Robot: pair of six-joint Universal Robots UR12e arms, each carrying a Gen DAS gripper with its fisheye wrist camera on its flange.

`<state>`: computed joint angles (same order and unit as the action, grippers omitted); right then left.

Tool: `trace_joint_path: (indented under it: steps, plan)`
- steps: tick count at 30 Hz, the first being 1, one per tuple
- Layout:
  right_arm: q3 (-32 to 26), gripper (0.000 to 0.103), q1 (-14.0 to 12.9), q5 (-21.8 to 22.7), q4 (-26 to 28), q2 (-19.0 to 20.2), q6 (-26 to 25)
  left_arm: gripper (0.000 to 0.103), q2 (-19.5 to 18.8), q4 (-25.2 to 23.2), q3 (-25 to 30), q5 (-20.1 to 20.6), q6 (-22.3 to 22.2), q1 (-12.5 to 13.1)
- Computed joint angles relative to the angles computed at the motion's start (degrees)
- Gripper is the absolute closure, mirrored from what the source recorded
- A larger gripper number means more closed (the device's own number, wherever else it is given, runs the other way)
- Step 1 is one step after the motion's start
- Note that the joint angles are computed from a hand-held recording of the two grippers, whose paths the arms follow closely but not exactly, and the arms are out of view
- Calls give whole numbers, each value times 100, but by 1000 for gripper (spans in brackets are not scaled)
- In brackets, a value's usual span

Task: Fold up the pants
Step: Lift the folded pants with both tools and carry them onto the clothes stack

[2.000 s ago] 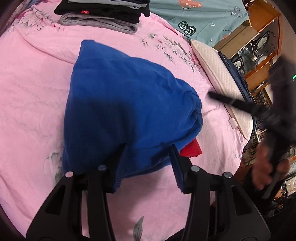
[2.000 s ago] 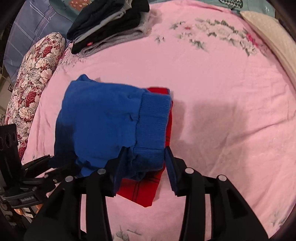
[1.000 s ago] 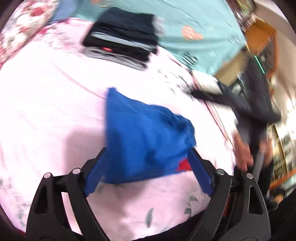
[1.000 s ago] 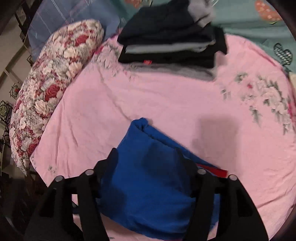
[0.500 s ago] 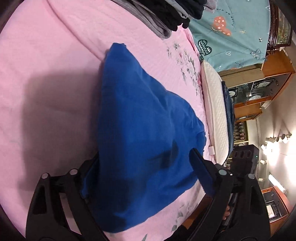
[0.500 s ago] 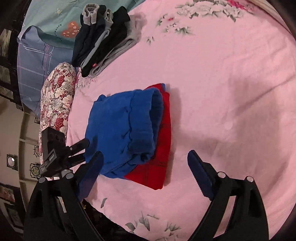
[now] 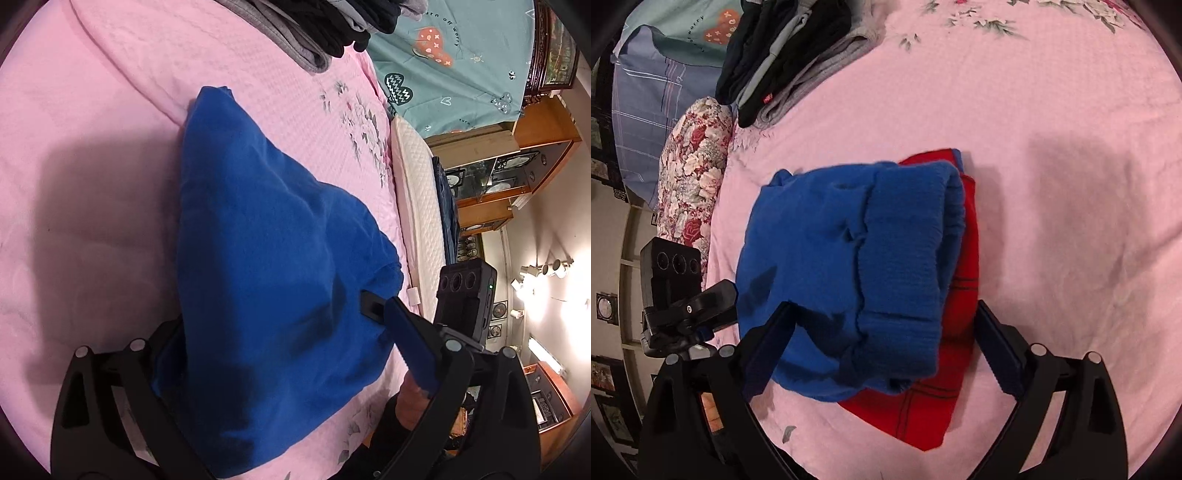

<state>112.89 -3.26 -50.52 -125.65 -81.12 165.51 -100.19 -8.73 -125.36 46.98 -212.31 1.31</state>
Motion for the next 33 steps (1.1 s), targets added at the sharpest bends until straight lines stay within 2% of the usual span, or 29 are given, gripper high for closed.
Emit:
trace_joint_path:
  steps: [1,3,4,5,7,10,13,17,19,23,24,28,30,31,33]
  plan:
    - [71,31,18,-18,-318,2,206,15,40,5,-1,188,-18,-58]
    - [116,45,74,-180,-556,-5,335,35,136,-192,-6,477,120,-143]
    - [123,49,79,-143,-567,-3,308,42,192,-231,-4,703,150,-210]
    - [159,51,88,-167,-671,-26,344,46,217,-190,-19,745,141,-223]
    - [214,61,122,-301,-859,-105,338,56,299,1,-86,763,83,-218]
    - [310,64,165,-445,-1183,-271,248,58,446,233,-183,738,36,-176]
    - [401,64,209,-425,-1433,-441,158,60,685,335,-248,935,80,-159]
    - [389,65,227,-258,-1470,-551,34,60,918,216,-65,1011,274,-36]
    - [224,65,304,-152,-1484,-536,-4,60,992,-53,273,1270,582,20]
    - [-493,65,522,-16,-1557,-285,-184,60,826,-535,1177,1900,689,122]
    - [-740,65,590,2,-1655,-163,-154,60,663,-781,1589,2085,804,153]
    - [-2025,65,897,-158,-1952,549,151,58,58,-1648,2805,2455,1127,250]
    - [-2812,65,1069,-442,-1844,1016,315,52,-303,-1844,3284,2579,1121,315]
    - [-3086,65,1118,-539,-1819,1199,416,45,-521,-1950,3505,2659,1133,339]
    - [-3681,65,1218,-735,-1617,1631,479,44,-834,-2221,3767,3073,1116,344]
